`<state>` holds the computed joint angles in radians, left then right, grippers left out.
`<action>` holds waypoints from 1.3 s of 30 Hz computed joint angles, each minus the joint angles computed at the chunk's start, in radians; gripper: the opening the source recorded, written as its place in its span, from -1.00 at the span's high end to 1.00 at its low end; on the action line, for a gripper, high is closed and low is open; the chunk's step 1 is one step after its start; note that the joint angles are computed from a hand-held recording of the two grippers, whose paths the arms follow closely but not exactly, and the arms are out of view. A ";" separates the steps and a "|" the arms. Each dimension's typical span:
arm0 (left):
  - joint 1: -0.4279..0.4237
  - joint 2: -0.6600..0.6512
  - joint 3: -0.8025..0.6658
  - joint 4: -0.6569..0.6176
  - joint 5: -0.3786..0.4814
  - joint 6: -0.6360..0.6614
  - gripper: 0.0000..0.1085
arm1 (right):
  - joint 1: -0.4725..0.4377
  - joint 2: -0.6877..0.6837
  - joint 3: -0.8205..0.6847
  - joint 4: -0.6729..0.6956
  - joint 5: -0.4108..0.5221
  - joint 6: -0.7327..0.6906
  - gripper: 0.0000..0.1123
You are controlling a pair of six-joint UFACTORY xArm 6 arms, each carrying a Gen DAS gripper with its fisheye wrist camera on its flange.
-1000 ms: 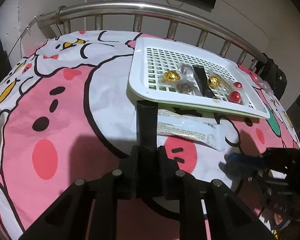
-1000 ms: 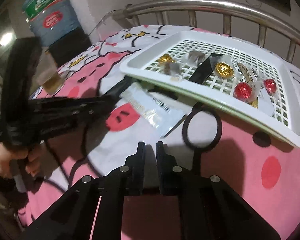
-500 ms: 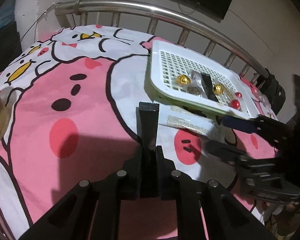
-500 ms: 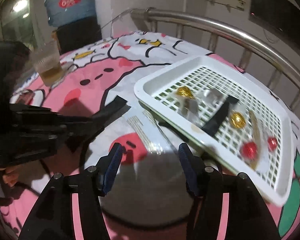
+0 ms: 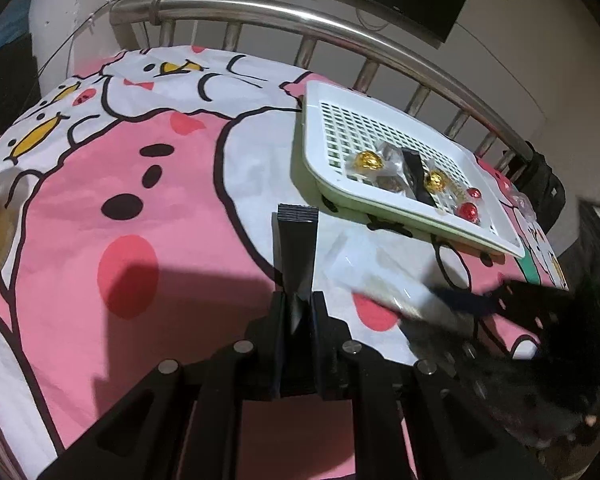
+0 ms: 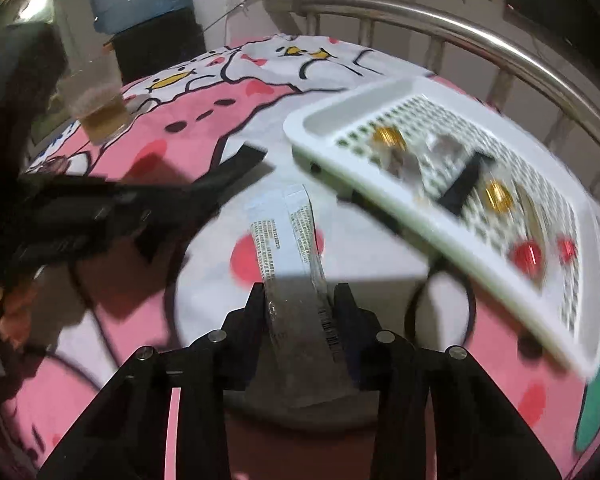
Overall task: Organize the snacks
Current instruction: 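Grasp the white printed stick packet beside the tray with the right tool, then carry the white stick packet over the tray and open the right tool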
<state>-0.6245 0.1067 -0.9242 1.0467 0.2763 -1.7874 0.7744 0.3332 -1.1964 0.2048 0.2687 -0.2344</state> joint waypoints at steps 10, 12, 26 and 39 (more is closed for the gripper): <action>-0.081 0.029 -0.040 -0.046 0.005 0.091 0.75 | -0.055 -0.332 0.431 -0.030 -0.139 0.254 0.54; -0.093 0.034 -0.041 -0.060 -0.026 0.109 0.75 | -0.085 -0.370 0.465 -0.058 -0.147 0.294 0.59; -0.179 0.003 -0.098 -0.037 0.040 0.123 0.75 | -0.092 -0.481 0.543 0.189 -0.225 0.111 0.61; -0.125 0.069 -0.255 -0.107 0.033 0.284 0.75 | -0.199 -0.421 0.385 -0.083 -0.214 0.330 0.61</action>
<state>-0.7494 0.1755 -1.1791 0.9402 0.3089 -1.5035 0.5755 -0.0877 -0.8115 0.1222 0.0545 0.0961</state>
